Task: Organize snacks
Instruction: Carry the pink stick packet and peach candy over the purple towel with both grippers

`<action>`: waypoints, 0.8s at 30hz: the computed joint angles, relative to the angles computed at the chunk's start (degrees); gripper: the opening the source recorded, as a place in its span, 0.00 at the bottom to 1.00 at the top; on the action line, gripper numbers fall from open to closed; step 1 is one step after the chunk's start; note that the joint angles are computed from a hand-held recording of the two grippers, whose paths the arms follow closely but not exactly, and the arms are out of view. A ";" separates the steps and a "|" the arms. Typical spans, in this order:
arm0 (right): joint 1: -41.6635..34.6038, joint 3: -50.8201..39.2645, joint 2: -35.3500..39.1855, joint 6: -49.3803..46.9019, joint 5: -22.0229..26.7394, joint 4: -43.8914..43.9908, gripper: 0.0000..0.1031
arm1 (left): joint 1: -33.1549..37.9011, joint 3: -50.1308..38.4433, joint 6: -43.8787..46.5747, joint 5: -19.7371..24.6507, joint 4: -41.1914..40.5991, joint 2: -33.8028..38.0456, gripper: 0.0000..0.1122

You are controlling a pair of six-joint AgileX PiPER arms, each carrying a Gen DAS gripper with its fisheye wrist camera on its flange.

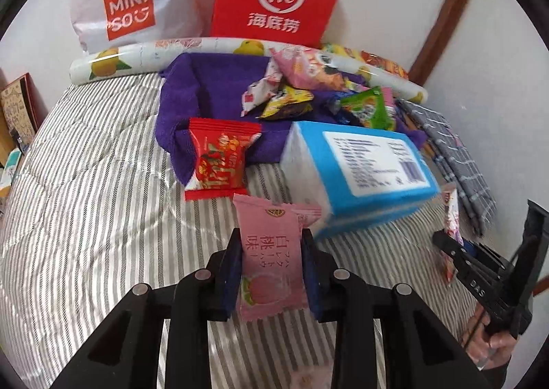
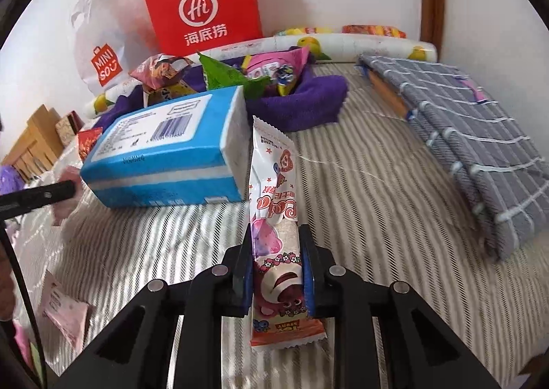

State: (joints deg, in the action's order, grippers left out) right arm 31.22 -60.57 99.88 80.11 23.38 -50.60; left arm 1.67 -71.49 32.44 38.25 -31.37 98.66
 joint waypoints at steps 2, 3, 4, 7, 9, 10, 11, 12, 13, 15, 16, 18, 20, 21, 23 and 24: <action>0.85 1.28 -1.97 -0.10 0.41 0.77 0.22 | 0.03 1.40 1.64 0.54 -1.04 -1.90 0.27; 1.50 1.62 -2.97 -0.39 0.93 1.14 0.21 | -0.06 1.96 2.36 0.89 -1.59 -2.82 0.27; 2.77 1.42 -4.10 -1.25 2.44 1.73 0.21 | -0.28 2.10 2.65 1.31 -2.03 -3.36 0.27; 6.06 -0.17 -6.50 -3.70 5.92 2.72 0.21 | -1.13 1.87 3.41 3.19 -3.79 -4.84 0.27; 7.33 -1.30 -7.59 -5.61 6.47 3.93 0.21 | -1.94 1.94 3.63 3.35 -4.43 -5.99 0.27; 7.99 -1.97 -8.24 -6.63 6.43 4.42 0.21 | -2.34 1.63 3.26 3.59 -4.25 -6.33 0.27; 8.29 -2.97 -8.34 -7.88 6.76 5.23 0.21 | -2.68 1.17 2.87 3.94 -4.17 -6.60 0.27; 8.56 -4.10 -8.27 -9.10 7.30 6.00 0.21 | -2.79 0.82 2.96 4.14 -4.43 -6.67 0.27; 8.75 -5.35 -8.11 -10.46 7.82 6.75 0.21 | -3.03 -0.03 2.59 4.49 -4.40 -6.55 0.27; 8.68 -8.38 -7.24 -13.48 8.85 8.19 0.21 | -3.42 -2.36 1.04 5.28 -3.74 -5.87 0.27; 8.56 -9.69 -6.77 -14.69 9.45 8.84 0.21 | -3.49 -3.55 0.52 5.75 -3.63 -5.39 0.27; 7.84 -12.45 -5.75 -17.19 9.89 10.11 0.21 | -3.29 -6.85 -0.56 7.35 -3.89 -3.93 0.27; 6.20 -14.92 -4.81 -20.94 8.91 13.05 0.21 | -3.27 -9.65 -1.87 8.29 -3.96 -2.66 0.27; 5.58 -16.07 -4.24 -22.23 8.65 13.85 0.21 | -3.31 -11.47 -2.70 8.58 -3.74 -1.69 0.27; 4.65 -19.64 -2.32 -24.48 9.30 14.61 0.21 | -3.40 -15.19 -4.41 9.51 -3.09 0.53 0.27; 4.07 -21.85 -1.10 -25.80 9.86 15.31 0.21 | -3.45 -17.67 -5.74 10.24 -2.39 2.06 0.27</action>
State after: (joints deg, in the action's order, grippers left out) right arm 35.29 -82.42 98.78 54.31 33.24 -35.29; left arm -1.78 -89.16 26.70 48.49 -33.76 100.72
